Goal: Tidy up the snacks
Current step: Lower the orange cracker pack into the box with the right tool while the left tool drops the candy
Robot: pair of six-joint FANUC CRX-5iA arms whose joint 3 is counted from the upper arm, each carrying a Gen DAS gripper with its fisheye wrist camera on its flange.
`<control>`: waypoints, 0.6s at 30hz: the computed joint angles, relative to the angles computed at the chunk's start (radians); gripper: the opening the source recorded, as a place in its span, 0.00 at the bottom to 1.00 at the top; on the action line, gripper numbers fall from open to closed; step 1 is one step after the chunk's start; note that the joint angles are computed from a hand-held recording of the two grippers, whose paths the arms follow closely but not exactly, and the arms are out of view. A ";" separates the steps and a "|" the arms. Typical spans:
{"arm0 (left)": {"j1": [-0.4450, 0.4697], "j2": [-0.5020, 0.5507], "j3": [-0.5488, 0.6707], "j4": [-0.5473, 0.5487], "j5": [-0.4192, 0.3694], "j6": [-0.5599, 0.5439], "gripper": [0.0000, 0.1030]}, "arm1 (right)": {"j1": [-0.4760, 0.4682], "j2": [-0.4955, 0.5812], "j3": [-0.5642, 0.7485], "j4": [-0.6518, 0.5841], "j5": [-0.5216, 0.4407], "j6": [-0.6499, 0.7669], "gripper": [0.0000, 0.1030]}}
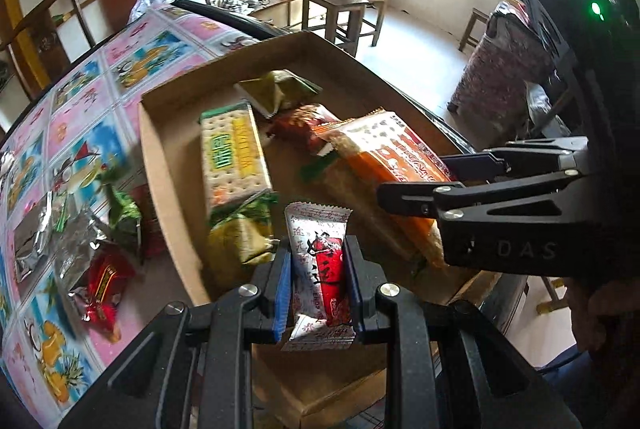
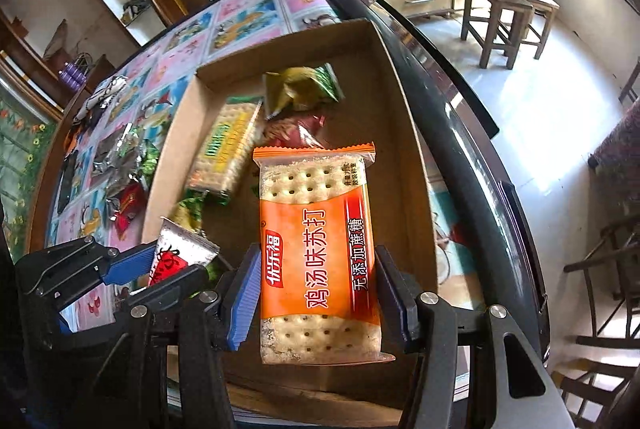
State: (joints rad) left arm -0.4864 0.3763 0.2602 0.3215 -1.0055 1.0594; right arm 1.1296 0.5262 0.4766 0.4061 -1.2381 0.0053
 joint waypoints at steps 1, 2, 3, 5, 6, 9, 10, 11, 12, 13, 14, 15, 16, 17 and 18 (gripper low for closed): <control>-0.001 0.003 0.002 0.000 -0.001 -0.005 0.23 | -0.001 0.000 -0.001 -0.002 -0.001 0.001 0.56; -0.004 0.005 0.003 -0.002 -0.004 -0.008 0.23 | -0.001 -0.002 -0.004 -0.006 -0.001 0.001 0.56; -0.005 0.009 0.007 -0.004 -0.007 -0.008 0.23 | -0.001 -0.002 -0.005 -0.006 0.000 0.001 0.56; -0.006 0.016 0.013 -0.004 -0.013 -0.011 0.23 | -0.001 -0.001 -0.003 -0.008 -0.003 0.006 0.56; -0.007 0.017 0.013 -0.004 -0.012 -0.011 0.23 | -0.001 0.001 0.000 -0.008 -0.005 0.009 0.56; -0.006 0.018 0.010 0.001 -0.012 -0.016 0.23 | -0.001 0.002 0.001 -0.009 -0.004 0.007 0.56; -0.006 0.019 0.011 0.000 -0.013 -0.016 0.23 | 0.000 0.002 0.000 -0.008 -0.003 0.004 0.56; -0.006 0.018 0.009 0.000 -0.011 -0.017 0.23 | 0.000 0.003 0.002 -0.008 -0.003 0.004 0.56; -0.007 0.017 0.009 0.000 -0.011 -0.018 0.23 | 0.001 0.003 0.002 -0.009 -0.003 0.004 0.56; -0.007 0.018 0.010 0.002 -0.014 -0.019 0.23 | 0.002 0.004 0.004 -0.009 -0.005 0.006 0.56; -0.008 0.019 0.010 0.003 -0.017 -0.021 0.23 | 0.004 0.004 0.005 -0.008 -0.005 0.007 0.56; -0.009 0.020 0.013 0.002 -0.018 -0.023 0.23 | 0.005 0.003 0.003 -0.007 -0.005 0.005 0.57; -0.010 0.020 0.013 0.002 -0.019 -0.027 0.23 | 0.008 -0.001 -0.003 -0.007 -0.003 -0.004 0.57; -0.011 0.017 0.010 0.002 -0.017 -0.031 0.23 | 0.009 -0.005 -0.010 -0.004 0.001 -0.013 0.57; -0.011 0.013 0.006 0.002 -0.013 -0.034 0.23 | 0.011 -0.009 -0.016 -0.001 0.006 -0.024 0.57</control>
